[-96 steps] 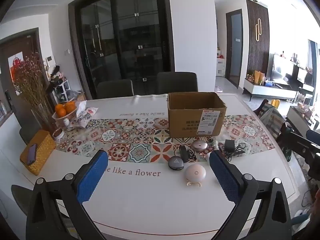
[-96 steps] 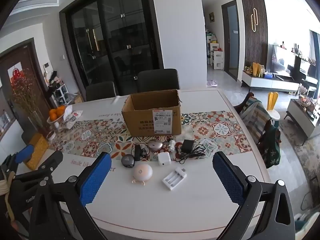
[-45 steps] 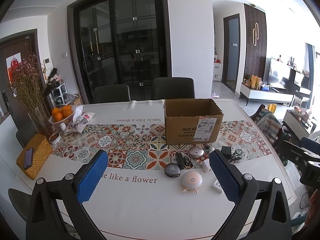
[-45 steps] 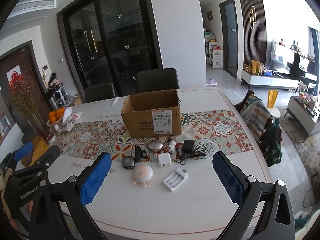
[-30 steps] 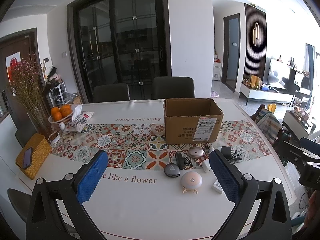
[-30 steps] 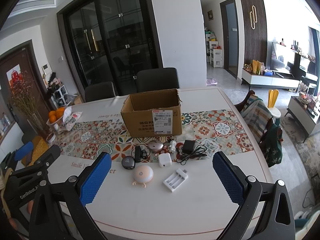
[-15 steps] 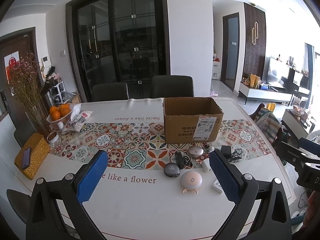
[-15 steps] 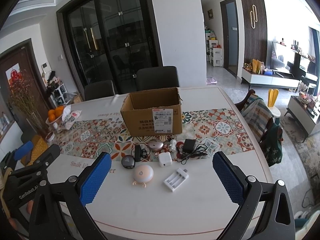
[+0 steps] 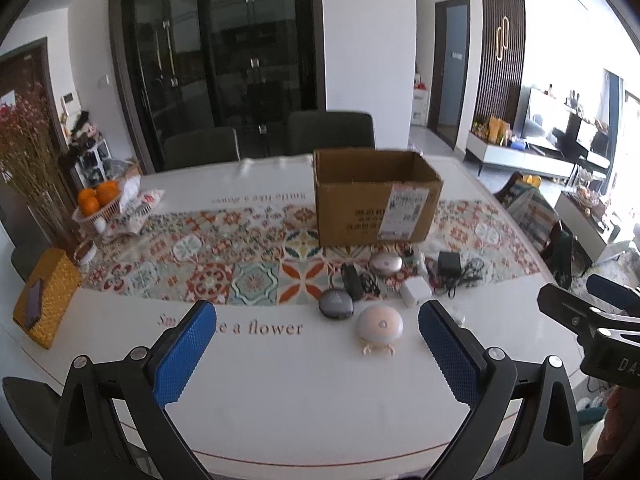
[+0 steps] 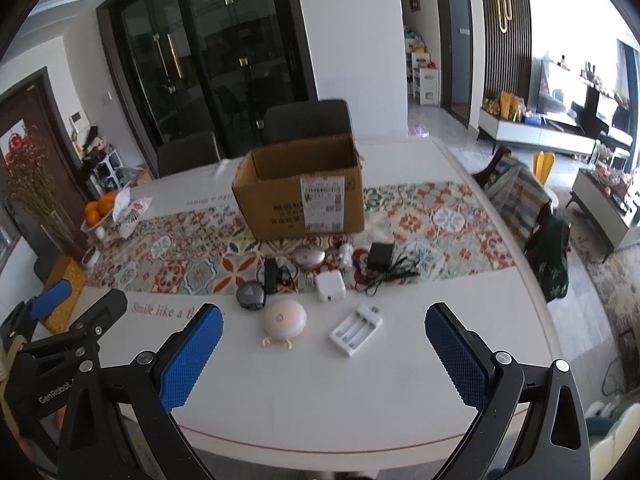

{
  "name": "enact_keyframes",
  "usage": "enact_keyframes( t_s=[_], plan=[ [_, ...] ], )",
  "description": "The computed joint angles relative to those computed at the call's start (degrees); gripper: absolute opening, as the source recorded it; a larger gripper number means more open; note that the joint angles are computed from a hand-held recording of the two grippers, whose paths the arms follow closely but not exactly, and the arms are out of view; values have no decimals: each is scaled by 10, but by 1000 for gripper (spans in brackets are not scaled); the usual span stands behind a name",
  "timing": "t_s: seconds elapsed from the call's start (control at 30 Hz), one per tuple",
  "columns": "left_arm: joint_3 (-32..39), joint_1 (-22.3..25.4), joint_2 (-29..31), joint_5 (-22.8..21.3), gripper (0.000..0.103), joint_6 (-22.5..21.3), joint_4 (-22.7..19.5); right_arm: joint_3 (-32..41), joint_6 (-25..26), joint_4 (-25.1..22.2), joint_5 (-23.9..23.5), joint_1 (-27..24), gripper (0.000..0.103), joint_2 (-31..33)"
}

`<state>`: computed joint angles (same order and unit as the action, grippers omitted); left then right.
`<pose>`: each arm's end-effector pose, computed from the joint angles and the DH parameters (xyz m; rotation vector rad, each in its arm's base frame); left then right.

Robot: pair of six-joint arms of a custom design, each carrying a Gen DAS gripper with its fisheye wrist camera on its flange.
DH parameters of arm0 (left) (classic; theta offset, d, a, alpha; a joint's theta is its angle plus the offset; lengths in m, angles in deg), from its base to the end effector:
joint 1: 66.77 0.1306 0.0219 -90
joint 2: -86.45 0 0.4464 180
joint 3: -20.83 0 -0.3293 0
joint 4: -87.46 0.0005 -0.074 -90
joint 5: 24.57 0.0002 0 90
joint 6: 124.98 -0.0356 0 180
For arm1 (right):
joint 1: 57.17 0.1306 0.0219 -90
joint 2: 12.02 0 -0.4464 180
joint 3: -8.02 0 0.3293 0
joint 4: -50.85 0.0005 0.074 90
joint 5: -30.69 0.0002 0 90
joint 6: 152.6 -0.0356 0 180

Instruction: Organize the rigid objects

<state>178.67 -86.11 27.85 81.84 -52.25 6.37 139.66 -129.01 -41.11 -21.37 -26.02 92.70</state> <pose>0.5591 -0.2074 0.6311 0.8662 2.1708 -0.3540 0.4154 0.2249 0.6188 0.8878 2.1996 -0.1420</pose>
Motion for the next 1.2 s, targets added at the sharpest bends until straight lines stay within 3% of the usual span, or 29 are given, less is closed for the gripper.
enact_keyframes(
  t_s=[0.27, 0.67, 0.83, 0.93, 1.2],
  plan=[
    [-41, -19, 5, -49, 103, 9, 3, -51, 26, 36, -74, -34, 102, -5],
    [-90, -64, 18, -137, 103, 90, 2, -168, 188, 155, -243, -127, 102, -25],
    [-124, -73, 20, -157, 103, 125, 5, -201, 232, 178, -296, -158, 102, -19],
    [-139, -77, 24, -165, 103, 144, 10, -216, 261, 190, -317, -171, 102, -12],
    [-157, -87, 47, -174, 103, 142, 7, -240, 293, 203, -351, -185, 101, 21]
  ],
)
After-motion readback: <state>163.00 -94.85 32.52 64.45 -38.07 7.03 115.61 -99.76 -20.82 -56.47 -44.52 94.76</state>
